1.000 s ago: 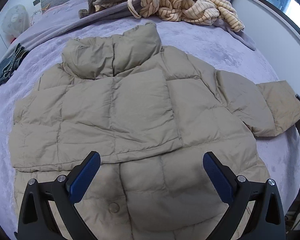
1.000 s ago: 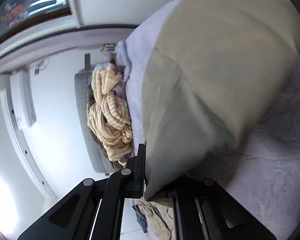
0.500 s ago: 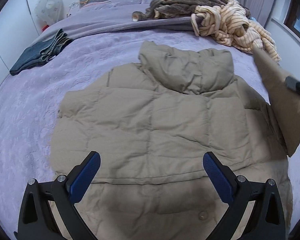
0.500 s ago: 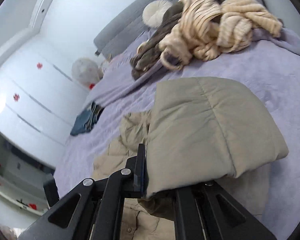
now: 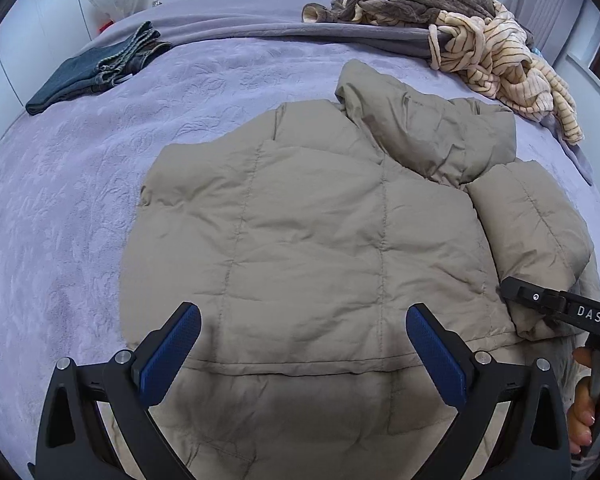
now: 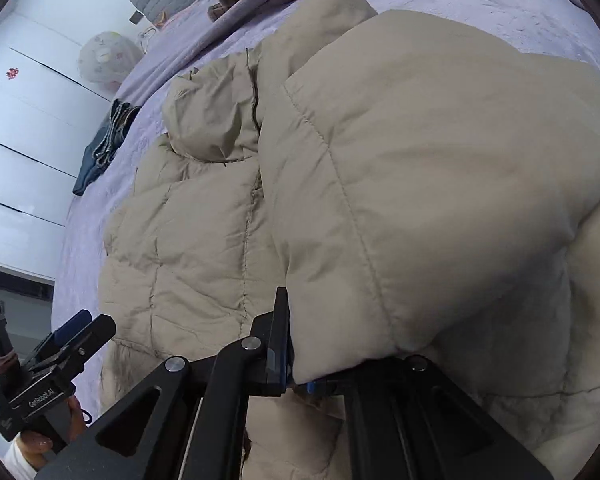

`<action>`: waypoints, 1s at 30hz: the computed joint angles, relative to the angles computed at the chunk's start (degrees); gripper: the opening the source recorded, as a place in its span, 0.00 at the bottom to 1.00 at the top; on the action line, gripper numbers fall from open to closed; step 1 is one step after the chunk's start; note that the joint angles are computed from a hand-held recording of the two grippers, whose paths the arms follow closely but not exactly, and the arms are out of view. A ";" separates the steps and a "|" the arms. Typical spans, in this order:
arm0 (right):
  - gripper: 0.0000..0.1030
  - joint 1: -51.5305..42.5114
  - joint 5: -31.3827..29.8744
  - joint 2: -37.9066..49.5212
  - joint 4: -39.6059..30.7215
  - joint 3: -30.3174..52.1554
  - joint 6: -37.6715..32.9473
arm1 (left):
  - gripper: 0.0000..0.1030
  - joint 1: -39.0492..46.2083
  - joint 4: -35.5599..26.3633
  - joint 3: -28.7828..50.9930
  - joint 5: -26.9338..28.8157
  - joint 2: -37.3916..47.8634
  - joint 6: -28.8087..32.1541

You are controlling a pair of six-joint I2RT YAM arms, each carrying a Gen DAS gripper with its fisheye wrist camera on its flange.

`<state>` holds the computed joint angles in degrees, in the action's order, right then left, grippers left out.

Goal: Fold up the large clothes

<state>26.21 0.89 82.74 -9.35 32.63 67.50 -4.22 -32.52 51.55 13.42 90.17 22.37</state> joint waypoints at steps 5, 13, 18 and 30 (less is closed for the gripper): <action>0.81 3.66 6.25 -16.38 -9.34 -1.72 6.41 | 1.00 -1.26 -0.53 2.52 2.84 1.39 -1.56; 0.35 -8.51 7.08 -35.82 -9.53 -14.56 20.65 | 1.00 3.21 -3.07 8.56 7.49 5.58 0.29; 0.08 -5.63 10.46 -20.65 -7.81 -1.99 7.69 | 1.00 8.81 -9.22 14.48 14.24 9.90 4.70; 0.78 11.16 3.32 15.71 -14.50 27.40 -6.01 | 1.00 13.34 -32.45 30.16 31.86 23.45 9.92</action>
